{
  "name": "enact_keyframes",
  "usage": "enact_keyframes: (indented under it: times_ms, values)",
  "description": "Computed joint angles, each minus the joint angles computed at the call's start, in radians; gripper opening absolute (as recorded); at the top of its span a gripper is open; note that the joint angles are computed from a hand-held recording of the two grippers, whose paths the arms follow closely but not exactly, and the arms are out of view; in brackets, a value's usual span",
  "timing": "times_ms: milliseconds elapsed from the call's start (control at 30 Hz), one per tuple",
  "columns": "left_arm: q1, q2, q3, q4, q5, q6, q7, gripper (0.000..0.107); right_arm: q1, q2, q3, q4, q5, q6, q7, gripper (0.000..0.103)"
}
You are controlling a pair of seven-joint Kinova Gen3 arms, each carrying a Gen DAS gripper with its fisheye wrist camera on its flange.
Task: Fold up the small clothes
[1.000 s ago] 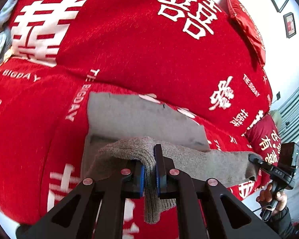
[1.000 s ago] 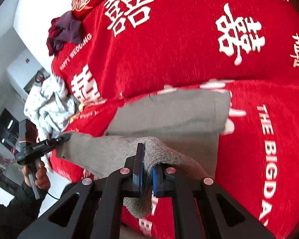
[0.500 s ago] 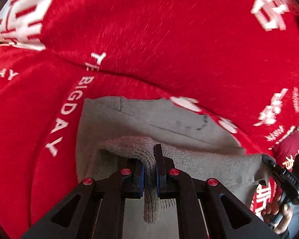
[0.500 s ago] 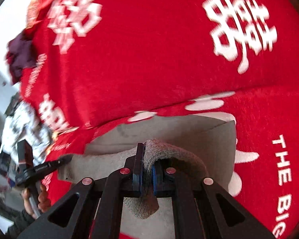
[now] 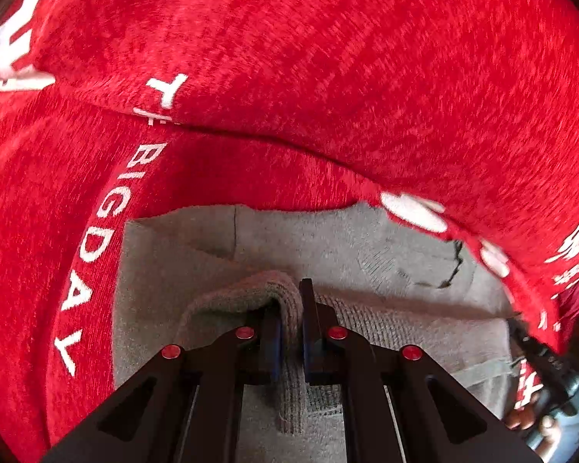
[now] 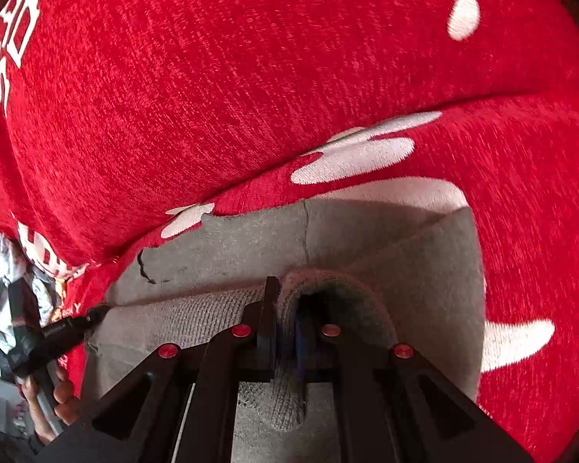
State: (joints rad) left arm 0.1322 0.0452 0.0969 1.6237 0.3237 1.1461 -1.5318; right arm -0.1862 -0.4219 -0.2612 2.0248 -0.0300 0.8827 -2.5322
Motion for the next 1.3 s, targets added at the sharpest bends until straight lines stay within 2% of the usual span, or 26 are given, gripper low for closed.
enact_keyframes:
  times_ms: [67,100,133,167,200,233,267,300,367,433,500,567,633,667,733,800,867,900,967,1067,1133,1200,1233,1300]
  values:
    - [0.008,-0.01,0.006,-0.001,-0.023,0.01,-0.006,0.01,-0.011,-0.019,0.021,-0.01,-0.02,0.022,0.012,0.011]
    - [0.004,-0.015,0.001,-0.005,-0.016,0.028,-0.009,0.011,-0.003,-0.052,0.022,-0.004,-0.032,0.021,0.005,0.02]
    - [-0.012,-0.03,-0.011,-0.006,0.008,0.054,-0.014,0.013,0.018,-0.086,0.011,0.005,-0.038,0.015,-0.003,0.042]
    - [-0.038,-0.047,-0.007,-0.002,0.023,0.062,-0.014,0.029,0.02,-0.132,0.011,0.015,-0.039,0.009,-0.027,0.055]
    - [-0.056,-0.082,-0.023,0.017,0.049,0.055,-0.017,0.059,0.04,-0.178,-0.007,0.023,-0.034,0.005,-0.068,0.074]
    - [-0.056,-0.129,-0.056,0.036,0.06,0.041,-0.003,0.075,0.051,-0.224,-0.024,0.017,-0.013,0.018,-0.101,0.078]
    - [-0.059,-0.175,-0.072,0.061,0.058,0.011,0.006,0.098,0.079,-0.271,-0.047,0.018,0.0,0.021,-0.118,0.079]
    - [-0.063,-0.221,-0.079,0.084,0.045,-0.017,0.014,0.102,0.112,-0.306,-0.067,0.008,0.001,0.041,-0.119,0.079]
    - [-0.015,-0.279,-0.139,0.104,0.039,-0.029,-0.018,0.102,0.164,-0.321,-0.118,-0.039,0.014,0.118,-0.071,0.079]
    - [0.032,-0.293,-0.158,0.108,0.013,-0.016,-0.051,0.102,0.185,-0.265,-0.203,-0.095,0.065,0.199,0.01,0.079]
    - [0.056,-0.297,-0.103,0.114,-0.066,-0.002,-0.096,0.102,0.179,-0.185,-0.296,-0.143,0.127,0.28,0.08,0.079]
    - [0.064,-0.333,-0.024,0.159,-0.147,-0.035,-0.157,0.102,0.151,-0.11,-0.389,-0.179,0.209,0.362,0.105,0.079]
    - [0.142,-0.336,-0.014,0.18,-0.2,-0.055,-0.171,0.102,0.136,-0.045,-0.481,-0.205,0.288,0.435,0.085,0.079]
    - [0.18,-0.32,-0.011,0.176,-0.221,-0.055,-0.162,0.102,0.136,-0.015,-0.516,-0.209,0.311,0.452,0.089,0.079]
    - [0.207,-0.281,0.05,0.167,-0.299,-0.076,-0.114,0.102,0.147,0.025,-0.555,-0.21,0.334,0.464,0.115,0.079]
    - [0.163,-0.236,0.141,0.154,-0.368,-0.106,-0.045,0.102,0.162,0.092,-0.603,-0.221,0.393,0.484,0.087,0.078]
    - [0.072,-0.18,0.209,0.117,-0.375,-0.124,0.036,0.102,0.171,0.11,-0.6,-0.21,0.438,0.444,0.027,0.078]
    - [0.03,-0.158,0.215,0.096,-0.354,-0.127,0.077,0.102,0.174,0.105,-0.57,-0.197,0.436,0.403,0.0,0.078]
    - [-0.022,-0.115,0.171,0.07,-0.277,-0.129,0.158,0.102,0.207,0.086,-0.477,-0.167,0.383,0.322,-0.071,0.078]
    - [0.016,-0.048,0.049,0.05,-0.204,-0.078,0.254,0.102,0.212,0.078,-0.35,-0.111,0.285,0.247,-0.118,0.078]
    - [0.028,-0.049,0.024,0.06,-0.21,-0.071,0.247,0.102,0.172,0.085,-0.326,-0.092,0.293,0.261,-0.137,0.078]
    - [0.01,-0.085,-0.004,0.078,-0.16,-0.077,0.188,0.102,0.117,0.055,-0.312,-0.08,0.306,0.276,-0.16,0.078]
    - [0.009,-0.123,-0.038,0.093,-0.12,-0.079,0.148,0.102,0.103,0.039,-0.322,-0.081,0.315,0.294,-0.177,0.078]
    - [-0.011,-0.175,-0.049,0.114,-0.087,-0.075,0.101,0.102,0.08,0.005,-0.363,-0.096,0.345,0.343,-0.214,0.078]
